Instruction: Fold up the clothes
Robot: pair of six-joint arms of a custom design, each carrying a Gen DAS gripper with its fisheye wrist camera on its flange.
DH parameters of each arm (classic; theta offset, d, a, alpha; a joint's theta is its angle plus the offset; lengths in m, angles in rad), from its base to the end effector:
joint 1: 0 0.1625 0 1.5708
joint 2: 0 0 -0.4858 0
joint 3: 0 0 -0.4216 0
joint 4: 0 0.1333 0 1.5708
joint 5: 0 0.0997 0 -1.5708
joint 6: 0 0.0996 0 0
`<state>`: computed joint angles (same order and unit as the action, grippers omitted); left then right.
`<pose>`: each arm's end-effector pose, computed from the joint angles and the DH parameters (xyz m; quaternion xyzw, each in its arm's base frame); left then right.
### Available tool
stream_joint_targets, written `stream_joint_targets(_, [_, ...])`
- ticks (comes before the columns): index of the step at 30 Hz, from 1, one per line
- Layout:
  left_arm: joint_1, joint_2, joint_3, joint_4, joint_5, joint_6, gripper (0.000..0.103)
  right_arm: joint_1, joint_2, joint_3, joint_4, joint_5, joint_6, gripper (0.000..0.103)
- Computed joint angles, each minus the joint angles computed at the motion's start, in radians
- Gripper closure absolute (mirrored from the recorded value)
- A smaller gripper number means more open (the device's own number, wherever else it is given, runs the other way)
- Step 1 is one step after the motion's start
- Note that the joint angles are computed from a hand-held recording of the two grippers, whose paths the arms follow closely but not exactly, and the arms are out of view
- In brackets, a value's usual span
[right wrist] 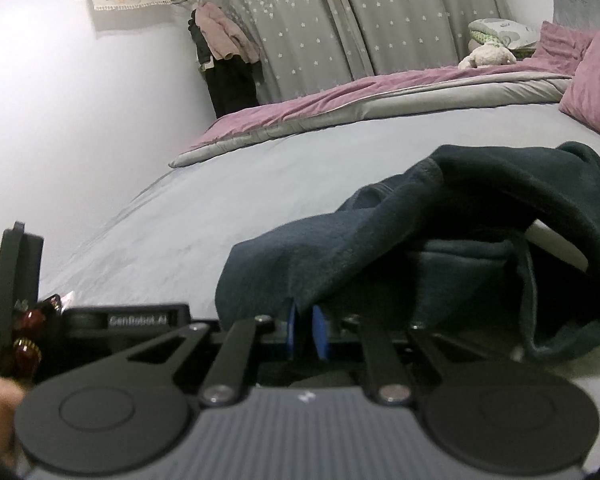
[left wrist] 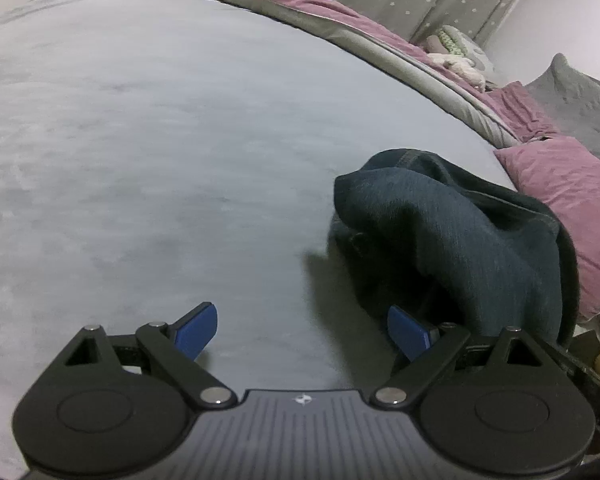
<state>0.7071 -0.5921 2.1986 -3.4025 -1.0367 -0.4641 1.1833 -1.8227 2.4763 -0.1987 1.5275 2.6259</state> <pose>-0.2639 -0.4675 -0.0490 0.1612 0.9453 -0.2469 0.1397 0.0295 -0.2920 0.2433 0.0658 -0.8457 0.4843 0.2145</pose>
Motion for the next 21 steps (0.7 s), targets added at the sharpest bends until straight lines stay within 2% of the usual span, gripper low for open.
stream_joint_targets(13, [-0.002,0.035,-0.031,-0.042,-0.068,-0.015,0.011,-0.148,-0.143,0.057,0.094,-0.094,-0.086,0.093])
stream_joint_targets(21, [-0.001,0.046,-0.045,-0.032,-0.138,0.009,0.011,-0.279,-0.225,0.082,0.154,-0.156,-0.133,0.093])
